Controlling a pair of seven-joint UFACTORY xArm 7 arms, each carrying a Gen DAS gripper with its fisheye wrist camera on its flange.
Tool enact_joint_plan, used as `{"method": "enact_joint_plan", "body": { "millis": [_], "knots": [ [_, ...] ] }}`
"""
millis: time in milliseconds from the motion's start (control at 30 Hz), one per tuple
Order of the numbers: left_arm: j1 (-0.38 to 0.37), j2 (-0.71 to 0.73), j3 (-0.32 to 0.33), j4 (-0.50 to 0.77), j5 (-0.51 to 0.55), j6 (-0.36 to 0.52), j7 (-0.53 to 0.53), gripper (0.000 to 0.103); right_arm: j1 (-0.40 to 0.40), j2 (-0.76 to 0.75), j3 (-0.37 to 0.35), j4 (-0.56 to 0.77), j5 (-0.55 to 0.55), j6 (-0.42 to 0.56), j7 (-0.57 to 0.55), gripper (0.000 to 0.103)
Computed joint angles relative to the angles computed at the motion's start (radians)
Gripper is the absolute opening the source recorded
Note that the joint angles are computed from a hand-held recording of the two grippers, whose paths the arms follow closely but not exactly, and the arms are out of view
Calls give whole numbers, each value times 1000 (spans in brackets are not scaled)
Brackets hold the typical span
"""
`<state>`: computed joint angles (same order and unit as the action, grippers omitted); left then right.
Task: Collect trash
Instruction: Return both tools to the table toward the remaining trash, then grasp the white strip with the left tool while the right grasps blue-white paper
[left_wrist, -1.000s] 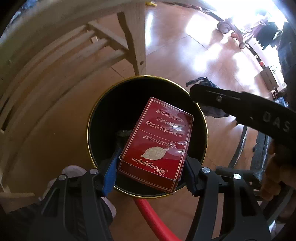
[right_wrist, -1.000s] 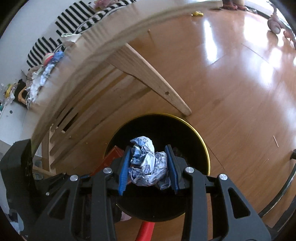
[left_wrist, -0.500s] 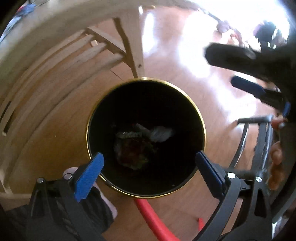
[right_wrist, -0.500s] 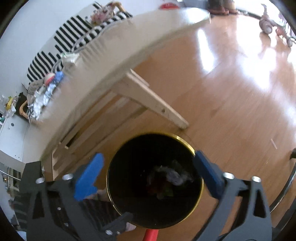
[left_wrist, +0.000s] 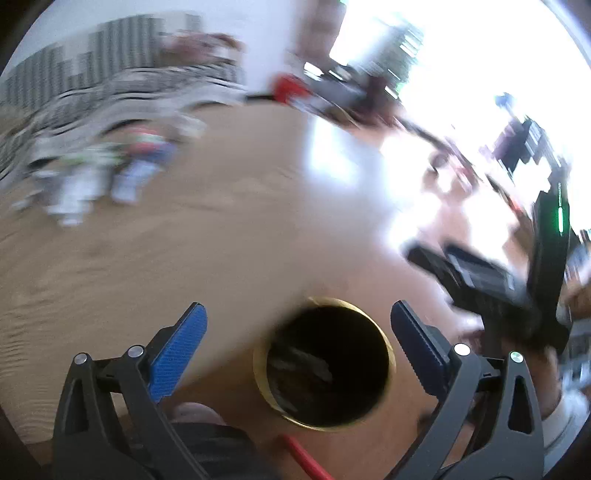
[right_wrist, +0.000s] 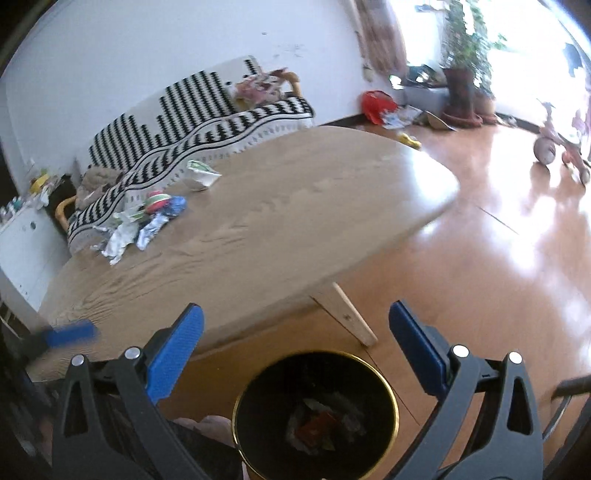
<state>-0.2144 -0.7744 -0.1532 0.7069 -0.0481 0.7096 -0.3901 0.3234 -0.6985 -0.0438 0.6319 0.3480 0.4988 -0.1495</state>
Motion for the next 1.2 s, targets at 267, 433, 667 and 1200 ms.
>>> {"method": "enact_joint_plan", "body": {
  "millis": [267,433,667,1200],
  "knots": [
    [339,-81,173,2,208,106,55,97,81,234,102,171,11,-68,41,97],
    [446,48,275,42,226,117,159,97,111,474,186,400,-18,-59,110,97],
    [493,272,343,117,149,108,276,97,157,892,261,849,-394,67,421,97],
    [538,733,371,463,-75,-94,633,98,345,1258,144,1349,-639,356,585,98]
  ]
}}
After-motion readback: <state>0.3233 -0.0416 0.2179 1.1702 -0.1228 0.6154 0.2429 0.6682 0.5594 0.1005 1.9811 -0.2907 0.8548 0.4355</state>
